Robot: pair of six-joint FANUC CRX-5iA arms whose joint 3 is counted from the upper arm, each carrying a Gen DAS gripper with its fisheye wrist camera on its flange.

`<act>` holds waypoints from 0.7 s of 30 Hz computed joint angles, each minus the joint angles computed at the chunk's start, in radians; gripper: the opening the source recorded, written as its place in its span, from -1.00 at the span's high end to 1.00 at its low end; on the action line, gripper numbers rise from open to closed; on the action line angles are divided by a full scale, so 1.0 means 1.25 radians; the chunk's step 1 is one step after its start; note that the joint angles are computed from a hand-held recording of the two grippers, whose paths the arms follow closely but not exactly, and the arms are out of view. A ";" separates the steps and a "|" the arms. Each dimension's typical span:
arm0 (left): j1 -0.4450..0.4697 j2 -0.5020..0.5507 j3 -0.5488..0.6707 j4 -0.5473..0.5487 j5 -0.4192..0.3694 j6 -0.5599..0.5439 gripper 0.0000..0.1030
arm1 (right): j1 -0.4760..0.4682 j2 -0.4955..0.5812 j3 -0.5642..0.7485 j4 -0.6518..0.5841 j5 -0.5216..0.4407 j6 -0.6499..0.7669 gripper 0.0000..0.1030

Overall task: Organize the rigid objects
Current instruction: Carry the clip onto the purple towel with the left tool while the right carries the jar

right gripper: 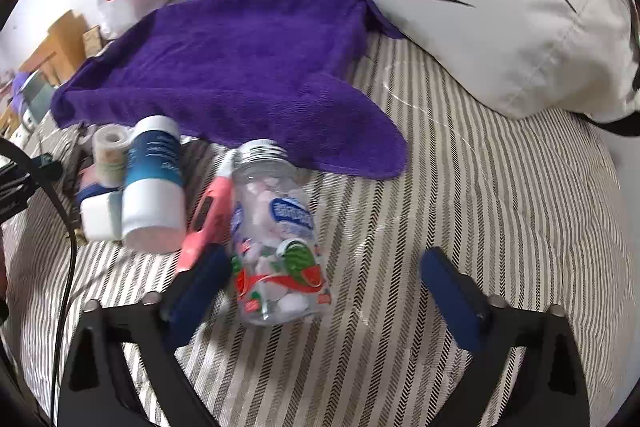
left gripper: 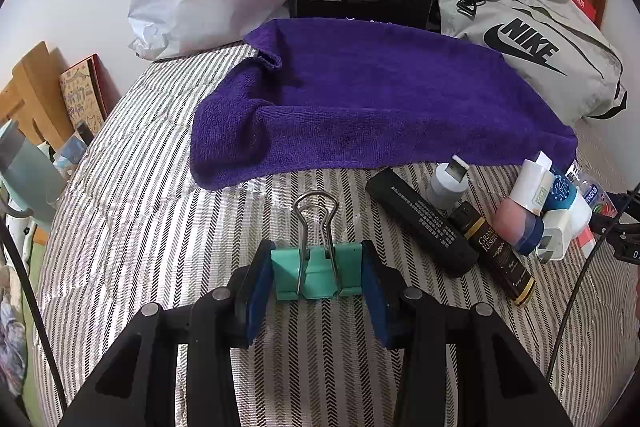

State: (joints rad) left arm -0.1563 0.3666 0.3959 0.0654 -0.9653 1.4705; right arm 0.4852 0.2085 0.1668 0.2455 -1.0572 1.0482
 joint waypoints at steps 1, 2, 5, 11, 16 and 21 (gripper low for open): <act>-0.001 0.000 0.000 -0.001 0.000 0.001 0.22 | 0.000 -0.002 0.003 -0.008 0.000 0.013 -0.33; -0.001 0.000 0.000 -0.001 0.000 0.001 0.22 | 0.002 -0.001 0.006 -0.011 -0.004 0.022 -0.28; -0.001 -0.001 -0.001 0.000 0.001 0.002 0.22 | 0.004 0.007 0.031 -0.031 -0.023 0.062 0.13; -0.001 0.000 0.001 -0.001 0.000 0.000 0.22 | 0.000 0.016 0.048 -0.044 -0.034 0.080 0.13; -0.001 0.000 0.002 0.000 -0.001 -0.001 0.22 | -0.001 0.023 0.053 -0.044 -0.025 0.085 0.08; 0.002 -0.001 -0.003 0.009 0.002 0.001 0.23 | -0.003 0.026 0.062 -0.053 -0.033 0.095 0.17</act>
